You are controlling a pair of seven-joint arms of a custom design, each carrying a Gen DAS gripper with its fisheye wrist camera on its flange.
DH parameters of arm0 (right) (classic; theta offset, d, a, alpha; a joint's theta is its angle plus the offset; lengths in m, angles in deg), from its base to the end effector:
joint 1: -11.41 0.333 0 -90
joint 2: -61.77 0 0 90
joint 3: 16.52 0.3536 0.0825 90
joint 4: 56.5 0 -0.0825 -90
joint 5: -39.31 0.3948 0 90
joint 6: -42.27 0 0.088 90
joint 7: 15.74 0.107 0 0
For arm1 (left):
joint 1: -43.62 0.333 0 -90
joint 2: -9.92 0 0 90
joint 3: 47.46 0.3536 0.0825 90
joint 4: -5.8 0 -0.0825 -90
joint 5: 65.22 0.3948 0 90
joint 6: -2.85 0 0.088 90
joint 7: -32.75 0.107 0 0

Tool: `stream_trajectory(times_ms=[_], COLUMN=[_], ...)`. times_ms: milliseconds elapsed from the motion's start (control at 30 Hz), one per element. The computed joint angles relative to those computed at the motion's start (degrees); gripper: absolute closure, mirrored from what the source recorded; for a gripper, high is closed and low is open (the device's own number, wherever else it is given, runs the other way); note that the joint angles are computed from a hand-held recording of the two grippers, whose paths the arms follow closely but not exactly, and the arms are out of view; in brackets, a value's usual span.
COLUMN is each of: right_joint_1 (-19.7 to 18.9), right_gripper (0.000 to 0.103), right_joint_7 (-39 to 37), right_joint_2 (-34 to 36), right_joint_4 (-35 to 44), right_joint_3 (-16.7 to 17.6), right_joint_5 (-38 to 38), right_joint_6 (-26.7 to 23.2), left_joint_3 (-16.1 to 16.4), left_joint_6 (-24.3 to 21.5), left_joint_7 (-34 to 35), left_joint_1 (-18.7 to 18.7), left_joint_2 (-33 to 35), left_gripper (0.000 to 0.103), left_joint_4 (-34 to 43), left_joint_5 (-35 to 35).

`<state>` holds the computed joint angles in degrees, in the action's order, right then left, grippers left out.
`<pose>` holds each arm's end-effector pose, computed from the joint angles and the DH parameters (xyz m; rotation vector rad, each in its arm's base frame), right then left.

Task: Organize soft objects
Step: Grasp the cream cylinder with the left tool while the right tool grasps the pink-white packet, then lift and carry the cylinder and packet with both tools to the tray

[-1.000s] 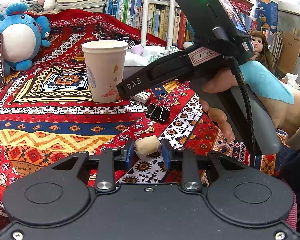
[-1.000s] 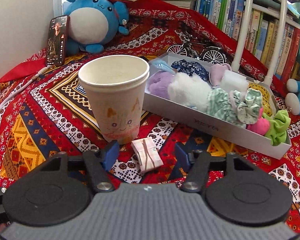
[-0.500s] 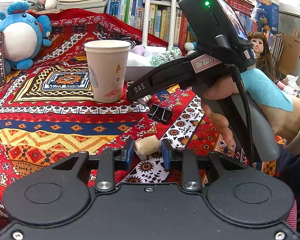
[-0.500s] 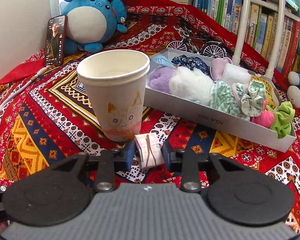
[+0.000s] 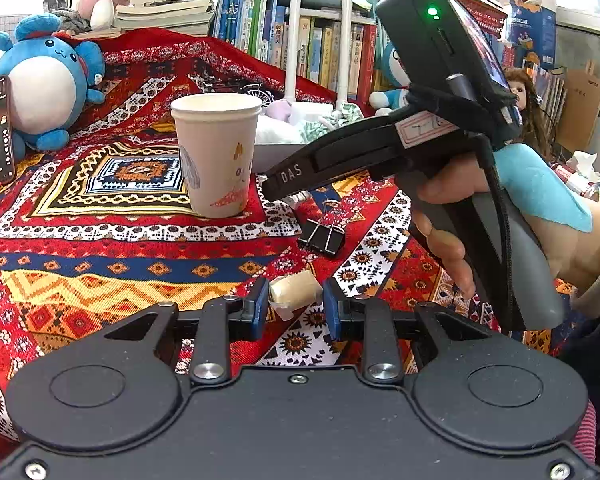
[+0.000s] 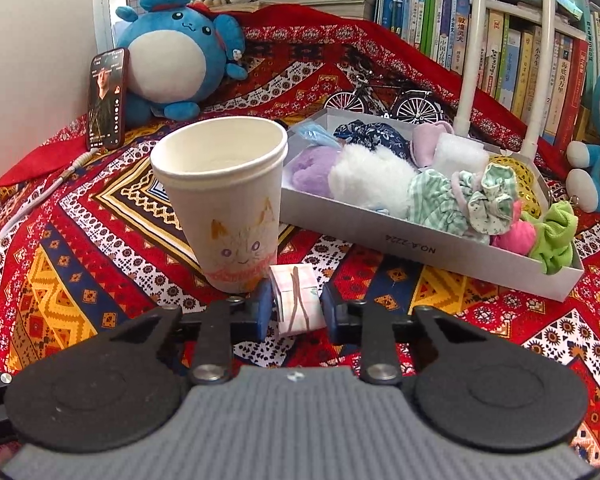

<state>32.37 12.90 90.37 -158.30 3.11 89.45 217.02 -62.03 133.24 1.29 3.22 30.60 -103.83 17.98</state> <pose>0.6026 0.3894 0.3819 -2.1425 0.8361 -0.3052 0.4078 -0.5175 0.3565 -1.7532 1.4868 -0.8868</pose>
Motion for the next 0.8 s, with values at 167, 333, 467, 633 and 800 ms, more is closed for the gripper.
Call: stream_trajectory(times_ms=[167,333,467,633,800], right_joint_1=[-2.74,-6.23,-8.63,-9.59,-8.72], right_gripper=[0.071,0.071,0.071,0.071,0.071], right_joint_7=[-3.81,-9.64,-15.69,-22.47,-26.72], right_joint_2=[-1.35,-3.12,-4.21,-5.46,-6.43], right_joint_4=[-1.35,-2.36,-1.94,-0.66,0.55], right_joint_3=[3.13,6.63,8.82,8.95,7.02], right_joint_5=[3.30,9.81,17.26,26.04,32.29], right_joint_6=[2.05,3.95,4.76,5.04,5.03], left_joint_3=[-0.01,-0.36,-0.68,-1.05,-0.91], left_joint_6=[-0.98,-1.56,-2.42,-0.97,1.20], left_joint_7=[-1.16,-1.25,0.34,2.34,4.13], left_joint_1=[-0.09,0.74,1.83,4.16,6.43], left_joint_2=[-1.35,-3.39,-5.59,-7.91,-8.68], left_gripper=[0.076,0.076,0.076,0.076,0.076], left_joint_4=[-0.93,-2.07,-2.73,-2.73,-1.25], left_joint_5=[1.14,2.41,3.81,4.91,4.96])
